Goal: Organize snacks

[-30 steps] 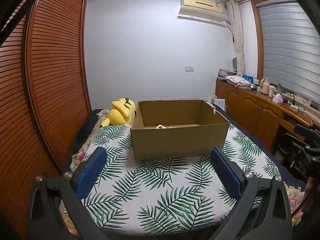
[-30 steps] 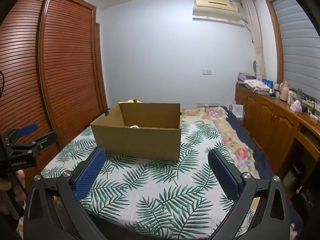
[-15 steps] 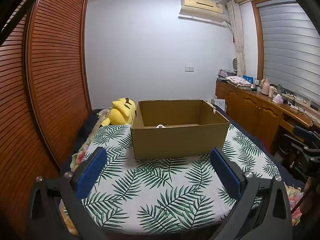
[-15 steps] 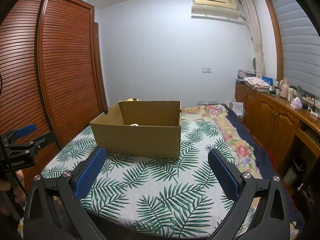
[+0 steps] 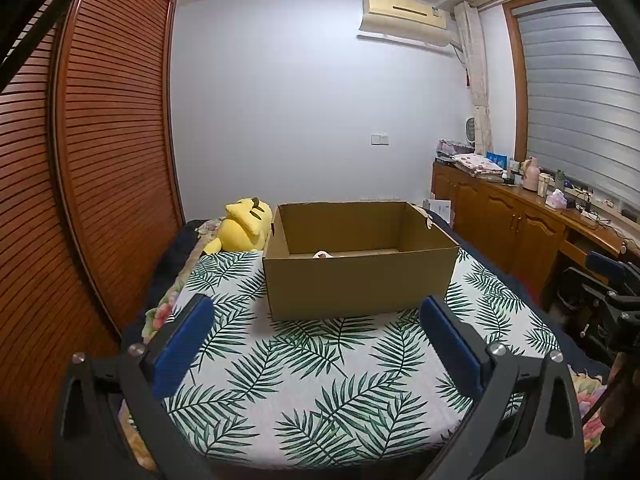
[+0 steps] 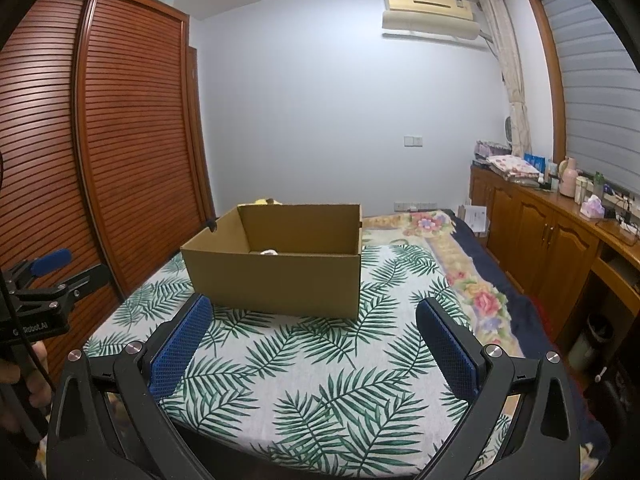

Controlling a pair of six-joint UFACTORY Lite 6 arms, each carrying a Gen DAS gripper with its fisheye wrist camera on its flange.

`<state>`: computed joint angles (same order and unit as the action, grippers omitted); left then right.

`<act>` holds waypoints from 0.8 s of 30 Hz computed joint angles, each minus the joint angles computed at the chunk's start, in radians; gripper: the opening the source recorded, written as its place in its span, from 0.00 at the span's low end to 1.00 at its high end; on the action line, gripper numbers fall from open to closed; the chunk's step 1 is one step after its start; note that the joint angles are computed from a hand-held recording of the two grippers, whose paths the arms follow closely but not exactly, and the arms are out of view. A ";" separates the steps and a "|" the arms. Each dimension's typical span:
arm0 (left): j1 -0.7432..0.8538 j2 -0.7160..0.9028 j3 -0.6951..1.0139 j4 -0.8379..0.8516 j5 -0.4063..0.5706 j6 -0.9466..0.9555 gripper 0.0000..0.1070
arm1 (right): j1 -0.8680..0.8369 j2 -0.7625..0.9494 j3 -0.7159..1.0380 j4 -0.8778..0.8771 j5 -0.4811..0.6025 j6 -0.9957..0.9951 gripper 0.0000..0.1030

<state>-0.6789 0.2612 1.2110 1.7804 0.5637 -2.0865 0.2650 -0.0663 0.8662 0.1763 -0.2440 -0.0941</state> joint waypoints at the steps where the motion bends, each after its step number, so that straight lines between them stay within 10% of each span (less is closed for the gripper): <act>1: 0.000 0.000 -0.001 0.001 -0.001 -0.001 0.96 | 0.001 0.000 0.000 0.006 0.000 -0.006 1.00; 24: -0.005 -0.008 -0.008 -0.004 0.011 0.002 0.96 | 0.010 0.002 -0.003 0.052 -0.007 -0.043 1.00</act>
